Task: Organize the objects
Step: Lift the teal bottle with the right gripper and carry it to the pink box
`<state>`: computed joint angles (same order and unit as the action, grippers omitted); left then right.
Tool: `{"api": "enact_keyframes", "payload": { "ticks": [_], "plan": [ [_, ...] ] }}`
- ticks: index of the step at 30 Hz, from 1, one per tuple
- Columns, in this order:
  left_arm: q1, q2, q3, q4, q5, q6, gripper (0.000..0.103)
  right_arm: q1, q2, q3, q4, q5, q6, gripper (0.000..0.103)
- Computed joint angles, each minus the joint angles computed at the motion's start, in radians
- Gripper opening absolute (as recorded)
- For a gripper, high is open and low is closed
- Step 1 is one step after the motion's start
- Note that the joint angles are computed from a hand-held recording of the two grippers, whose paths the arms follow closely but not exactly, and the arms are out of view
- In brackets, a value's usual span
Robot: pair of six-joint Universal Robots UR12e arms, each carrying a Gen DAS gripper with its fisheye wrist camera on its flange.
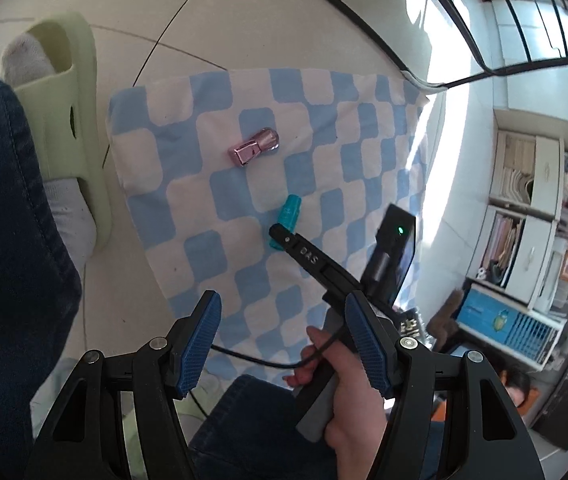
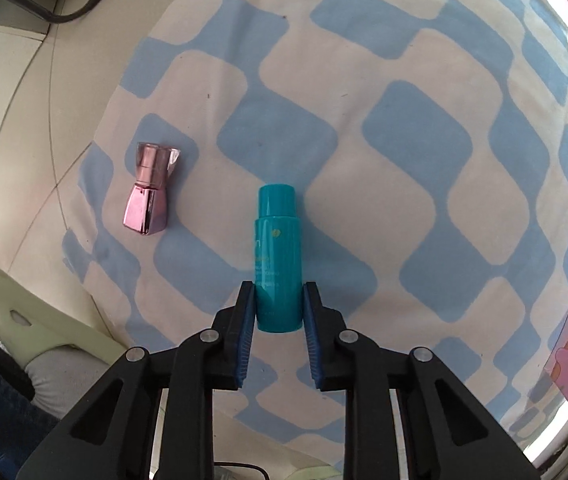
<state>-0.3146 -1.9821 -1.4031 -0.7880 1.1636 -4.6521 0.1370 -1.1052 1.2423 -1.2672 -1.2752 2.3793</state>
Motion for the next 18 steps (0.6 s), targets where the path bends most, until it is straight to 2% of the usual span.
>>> {"api": "enact_keyframes", "payload": {
  "ticks": [2, 5, 10, 11, 13, 16, 18],
  "plan": [
    [0.001, -0.001, -0.014, 0.040, -0.005, -0.030, 0.063, -0.031, -0.001, -0.019, 0.081, 0.061, -0.022, 0.024],
    [0.002, -0.016, -0.007, 0.074, -0.042, 0.000, 0.063, -0.077, -0.014, -0.035, 0.228, 0.154, -0.082, 0.024],
    [0.006, -0.027, -0.029, 0.167, -0.108, 0.012, 0.063, -0.143, -0.066, -0.026, 0.406, 0.282, -0.218, 0.024],
    [0.005, -0.027, -0.028, 0.165, -0.114, 0.019, 0.063, -0.142, -0.069, -0.037, 0.443, 0.302, -0.237, 0.024],
    [0.002, -0.028, -0.017, 0.134, -0.123, 0.048, 0.063, -0.154, -0.037, -0.129, 0.521, 0.325, -0.270, 0.024],
    [-0.010, -0.035, 0.021, 0.073, -0.079, 0.144, 0.062, -0.162, -0.036, -0.166, 0.576, 0.352, -0.295, 0.024],
    [-0.017, -0.034, 0.041, 0.046, -0.049, 0.193, 0.039, -0.163, -0.037, -0.185, 0.601, 0.373, -0.312, 0.024]
  ]
}}
